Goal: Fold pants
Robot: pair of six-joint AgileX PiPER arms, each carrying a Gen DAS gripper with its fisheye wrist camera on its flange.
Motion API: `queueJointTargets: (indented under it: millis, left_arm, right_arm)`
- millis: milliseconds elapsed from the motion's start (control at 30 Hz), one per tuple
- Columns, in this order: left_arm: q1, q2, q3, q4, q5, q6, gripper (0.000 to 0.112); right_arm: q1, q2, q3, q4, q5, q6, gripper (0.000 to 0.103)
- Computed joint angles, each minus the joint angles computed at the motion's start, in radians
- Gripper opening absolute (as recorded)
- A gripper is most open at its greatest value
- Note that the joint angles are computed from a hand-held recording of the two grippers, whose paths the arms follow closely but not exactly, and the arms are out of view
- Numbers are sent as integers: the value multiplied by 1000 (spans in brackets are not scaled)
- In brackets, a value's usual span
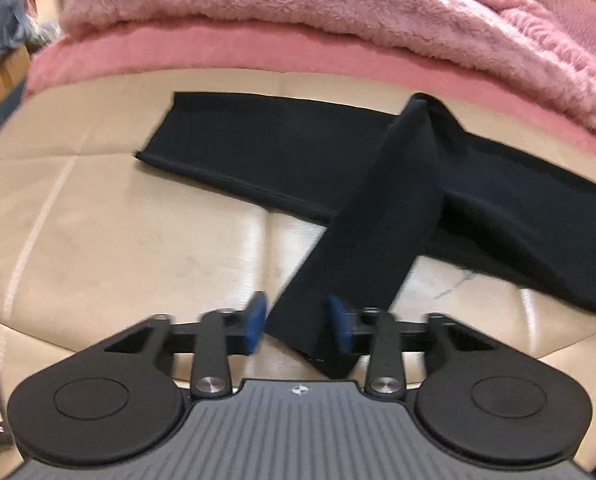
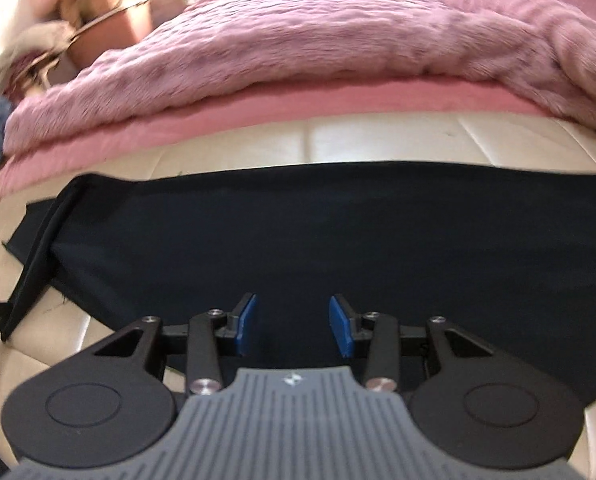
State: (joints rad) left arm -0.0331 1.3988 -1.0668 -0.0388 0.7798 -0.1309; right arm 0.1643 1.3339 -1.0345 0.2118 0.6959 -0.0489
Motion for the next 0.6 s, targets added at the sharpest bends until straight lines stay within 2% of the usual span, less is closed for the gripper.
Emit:
queueJointTargets:
  millis: [33,100,300,467,600]
  left_arm:
    - [-5,0,3,2,-12,-9,14]
    - [-7,-6,5,-4,-24,-5,4]
    - [39,-30,-44,-29,-40,36,3]
    - [103,50,-232,-9,13,102,2]
    - [134,176,-444,35,74,149,2]
  right_arm:
    - [13,21,-18,-17,-1,10,37]
    - [31,66,-51,-46,4,35,37]
    - [75,126,-102,-120,23,92,37]
    - [73,146,-119,-140,27,87,37]
    - [72,156,-121,-145,31,91,37]
